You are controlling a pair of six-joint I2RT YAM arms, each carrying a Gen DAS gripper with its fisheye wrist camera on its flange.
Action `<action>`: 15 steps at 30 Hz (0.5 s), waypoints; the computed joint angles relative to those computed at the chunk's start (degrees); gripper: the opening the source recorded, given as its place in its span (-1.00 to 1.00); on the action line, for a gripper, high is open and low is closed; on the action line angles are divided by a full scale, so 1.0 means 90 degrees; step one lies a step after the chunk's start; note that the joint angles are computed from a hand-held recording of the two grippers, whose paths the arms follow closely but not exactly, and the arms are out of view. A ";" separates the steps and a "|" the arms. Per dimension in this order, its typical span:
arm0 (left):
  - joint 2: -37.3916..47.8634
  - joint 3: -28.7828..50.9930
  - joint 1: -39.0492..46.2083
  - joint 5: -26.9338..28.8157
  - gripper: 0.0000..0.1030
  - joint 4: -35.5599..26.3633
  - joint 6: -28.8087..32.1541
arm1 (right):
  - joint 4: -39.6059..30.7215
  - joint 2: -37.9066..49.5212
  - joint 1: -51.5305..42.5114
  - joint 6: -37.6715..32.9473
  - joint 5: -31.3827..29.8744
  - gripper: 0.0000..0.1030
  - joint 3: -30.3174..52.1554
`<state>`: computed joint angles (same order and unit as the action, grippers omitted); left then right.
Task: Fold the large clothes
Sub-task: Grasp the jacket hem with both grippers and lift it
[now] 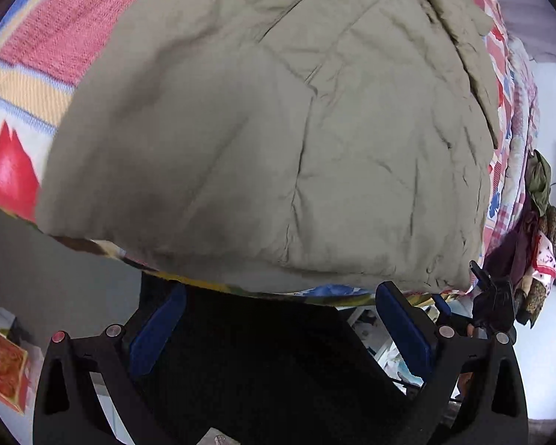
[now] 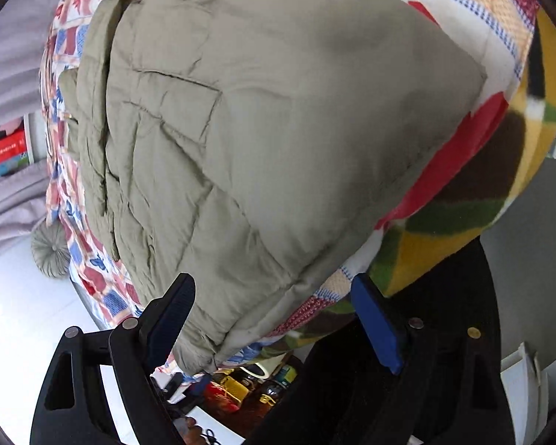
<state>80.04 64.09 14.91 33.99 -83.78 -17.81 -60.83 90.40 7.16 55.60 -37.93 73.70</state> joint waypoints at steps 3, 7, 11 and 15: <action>-0.0109 -0.0261 -0.0074 0.0093 0.99 0.0415 -0.0372 | 0.0107 0.0088 -0.0006 -0.0008 -0.0057 0.71 0.0019; -0.0164 -0.0285 -0.0151 0.0355 0.99 0.1088 -0.0911 | 0.0611 0.0025 -0.0014 0.0274 -0.0242 0.71 -0.0160; 0.0001 -0.0243 -0.0392 0.0242 0.98 0.1427 -0.1228 | 0.1048 0.0019 -0.0011 0.0491 -0.0373 0.72 -0.0287; 0.0097 -0.0104 -0.0436 0.0145 0.05 0.1398 -0.1198 | 0.1359 0.0073 0.0011 0.0731 -0.0483 0.71 -0.0429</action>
<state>80.91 63.15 10.99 35.29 -71.20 -28.58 -48.60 91.05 7.26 62.19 -42.28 69.84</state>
